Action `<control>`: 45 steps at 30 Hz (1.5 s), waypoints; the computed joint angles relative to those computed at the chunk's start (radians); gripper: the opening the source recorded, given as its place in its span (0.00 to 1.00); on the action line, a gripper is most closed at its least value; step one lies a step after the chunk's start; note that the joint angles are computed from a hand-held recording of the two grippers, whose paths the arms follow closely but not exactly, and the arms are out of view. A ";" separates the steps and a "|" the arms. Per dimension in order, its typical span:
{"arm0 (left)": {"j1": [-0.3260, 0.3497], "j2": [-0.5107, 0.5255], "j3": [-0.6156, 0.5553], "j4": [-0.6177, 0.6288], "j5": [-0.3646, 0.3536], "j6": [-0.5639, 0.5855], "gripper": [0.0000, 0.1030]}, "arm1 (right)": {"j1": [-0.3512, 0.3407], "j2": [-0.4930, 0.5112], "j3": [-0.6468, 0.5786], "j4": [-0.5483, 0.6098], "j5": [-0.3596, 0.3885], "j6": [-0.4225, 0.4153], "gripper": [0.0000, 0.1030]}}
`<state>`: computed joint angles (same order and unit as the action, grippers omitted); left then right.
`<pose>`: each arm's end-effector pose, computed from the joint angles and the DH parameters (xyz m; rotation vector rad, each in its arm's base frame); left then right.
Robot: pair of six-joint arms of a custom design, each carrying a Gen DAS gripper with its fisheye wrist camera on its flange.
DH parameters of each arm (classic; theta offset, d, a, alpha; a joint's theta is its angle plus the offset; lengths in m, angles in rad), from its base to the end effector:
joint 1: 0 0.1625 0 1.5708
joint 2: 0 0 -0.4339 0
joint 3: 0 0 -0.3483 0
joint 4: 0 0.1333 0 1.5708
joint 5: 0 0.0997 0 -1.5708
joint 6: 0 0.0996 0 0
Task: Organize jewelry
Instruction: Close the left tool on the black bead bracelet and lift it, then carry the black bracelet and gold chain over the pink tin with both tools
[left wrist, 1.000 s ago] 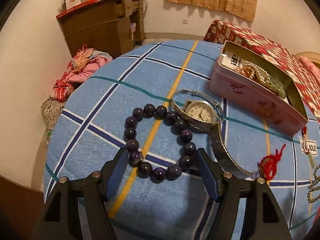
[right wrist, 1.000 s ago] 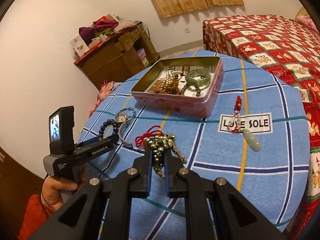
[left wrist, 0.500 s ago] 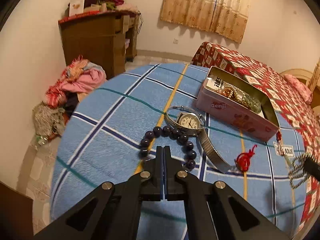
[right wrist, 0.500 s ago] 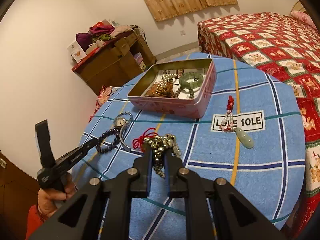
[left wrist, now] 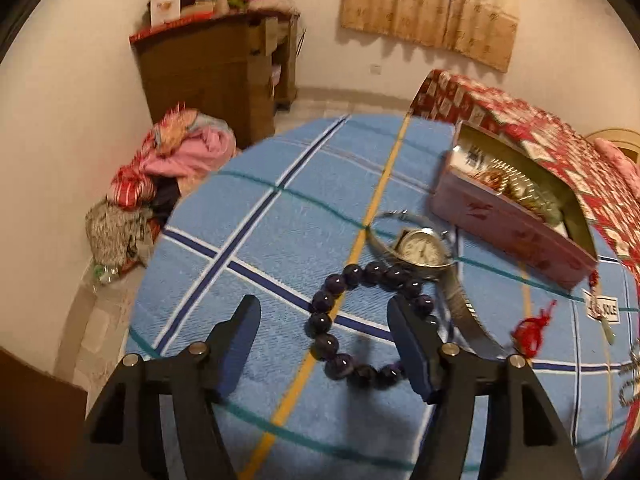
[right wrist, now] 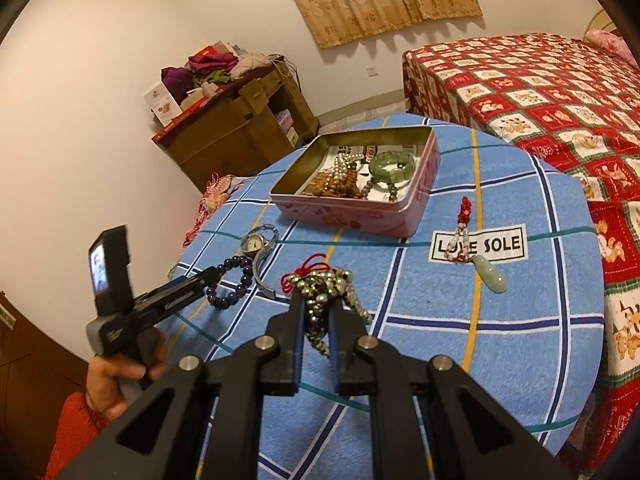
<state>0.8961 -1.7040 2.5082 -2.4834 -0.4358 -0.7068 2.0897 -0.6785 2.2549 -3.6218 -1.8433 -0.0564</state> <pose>-0.0051 -0.3643 0.3107 -0.1086 2.1440 -0.9610 0.3247 -0.3539 0.0468 0.7276 -2.7971 0.7708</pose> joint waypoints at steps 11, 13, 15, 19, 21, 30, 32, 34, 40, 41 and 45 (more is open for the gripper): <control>0.047 0.041 -0.009 -0.060 -0.042 0.076 0.12 | 0.003 0.002 -0.013 0.017 -0.005 0.011 0.12; 0.038 0.019 0.003 -0.063 -0.059 0.080 0.12 | 0.007 0.000 -0.010 0.011 -0.008 0.012 0.12; 0.012 -0.012 0.036 -0.090 -0.058 0.063 0.12 | 0.010 -0.002 -0.006 0.004 -0.010 0.013 0.12; -0.110 -0.128 0.101 -0.044 -0.021 -0.008 0.12 | 0.017 -0.009 0.001 -0.010 -0.018 0.008 0.12; -0.199 -0.222 0.108 0.096 0.000 -0.102 0.12 | 0.018 -0.012 0.003 -0.013 -0.018 0.010 0.12; -0.453 -0.397 0.049 0.571 0.034 -0.369 0.12 | 0.030 -0.032 0.018 -0.058 -0.004 -0.002 0.12; -0.481 -0.406 0.048 0.571 0.029 -0.373 0.12 | 0.030 -0.040 0.023 -0.066 0.000 -0.007 0.12; -0.491 -0.405 0.049 0.549 0.022 -0.360 0.12 | 0.029 -0.044 0.025 -0.073 -0.006 -0.011 0.12; -0.497 -0.317 0.064 0.313 0.016 -0.196 0.12 | 0.013 -0.062 0.029 -0.089 -0.009 -0.018 0.12; -0.496 -0.299 0.066 0.271 0.014 -0.169 0.12 | 0.011 -0.066 0.024 -0.091 -0.011 -0.023 0.12; -0.460 -0.191 0.072 -0.004 -0.001 0.019 0.12 | 0.009 -0.081 -0.011 -0.075 -0.011 -0.040 0.12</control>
